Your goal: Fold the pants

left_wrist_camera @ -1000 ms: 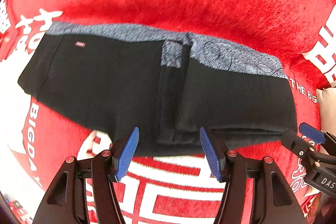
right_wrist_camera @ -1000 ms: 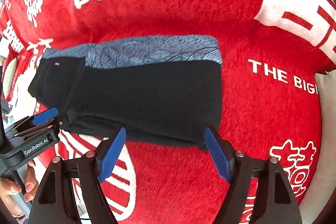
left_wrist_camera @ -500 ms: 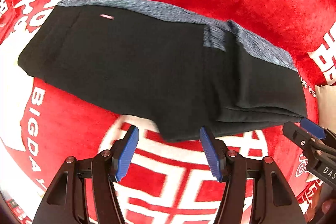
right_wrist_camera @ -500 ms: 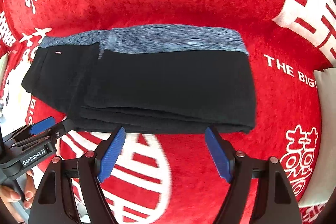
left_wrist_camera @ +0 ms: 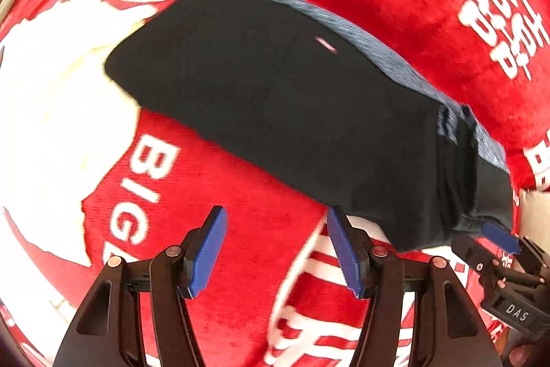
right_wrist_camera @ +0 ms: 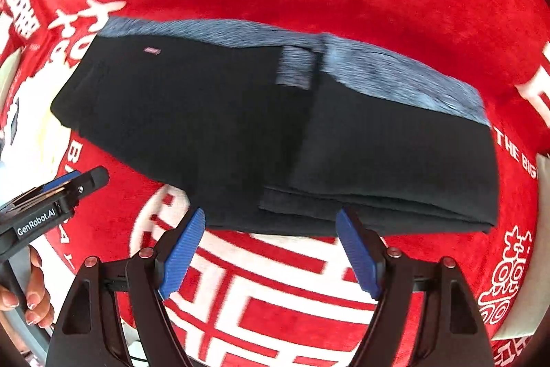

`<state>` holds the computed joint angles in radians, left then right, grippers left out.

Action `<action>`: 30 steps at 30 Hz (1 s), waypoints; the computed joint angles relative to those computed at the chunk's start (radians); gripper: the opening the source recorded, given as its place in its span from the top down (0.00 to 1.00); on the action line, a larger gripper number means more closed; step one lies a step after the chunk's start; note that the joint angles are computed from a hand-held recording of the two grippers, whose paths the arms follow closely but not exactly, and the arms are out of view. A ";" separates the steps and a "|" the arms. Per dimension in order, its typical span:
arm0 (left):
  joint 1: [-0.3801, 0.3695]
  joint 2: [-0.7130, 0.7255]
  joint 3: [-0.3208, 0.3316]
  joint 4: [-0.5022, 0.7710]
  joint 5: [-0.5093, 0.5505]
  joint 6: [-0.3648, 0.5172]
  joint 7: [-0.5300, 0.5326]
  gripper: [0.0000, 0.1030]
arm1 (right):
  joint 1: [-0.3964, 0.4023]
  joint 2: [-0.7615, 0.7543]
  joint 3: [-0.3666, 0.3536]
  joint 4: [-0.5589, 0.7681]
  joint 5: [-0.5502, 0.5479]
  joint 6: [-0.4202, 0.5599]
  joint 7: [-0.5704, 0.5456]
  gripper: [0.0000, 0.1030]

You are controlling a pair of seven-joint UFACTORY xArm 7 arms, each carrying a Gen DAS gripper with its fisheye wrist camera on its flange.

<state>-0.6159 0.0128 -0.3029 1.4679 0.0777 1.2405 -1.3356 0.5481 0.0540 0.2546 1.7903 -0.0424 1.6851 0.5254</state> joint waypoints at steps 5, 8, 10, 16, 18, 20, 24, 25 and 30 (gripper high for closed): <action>0.040 -0.118 0.015 -0.161 -0.054 -0.097 -0.015 0.40 | 0.039 0.066 0.014 0.063 -0.023 0.023 -0.002 0.21; 0.068 -0.162 0.014 -0.223 -0.074 -0.142 -0.025 0.40 | 0.059 0.087 0.009 0.092 -0.053 0.038 -0.017 0.21; 0.083 -0.191 0.014 -0.271 -0.100 -0.197 -0.042 0.40 | 0.069 0.090 0.003 0.100 -0.085 0.045 -0.040 0.21; 0.125 -0.233 0.003 -0.366 -0.123 -0.317 -0.103 0.40 | 0.056 0.068 -0.019 0.066 -0.114 0.038 -0.065 0.21; 0.135 -0.231 0.002 -0.374 -0.110 -0.352 -0.109 0.40 | 0.042 0.052 -0.021 0.029 -0.104 0.027 -0.074 0.21; 0.141 -0.232 0.006 -0.395 -0.115 -0.409 -0.115 0.40 | 0.028 0.034 -0.021 -0.012 -0.090 0.012 -0.084 0.21; 0.152 -0.229 0.015 -0.429 -0.130 -0.507 -0.114 0.40 | 0.010 0.013 -0.014 -0.063 -0.074 -0.028 -0.097 0.19; 0.155 -0.231 0.016 -0.439 -0.130 -0.530 -0.116 0.39 | 0.007 0.013 -0.012 -0.065 -0.073 -0.033 -0.097 0.18; 0.176 -0.268 0.000 -0.524 -0.104 -0.679 -0.193 0.32 | -0.012 0.001 -0.016 -0.090 -0.044 -0.070 -0.085 0.18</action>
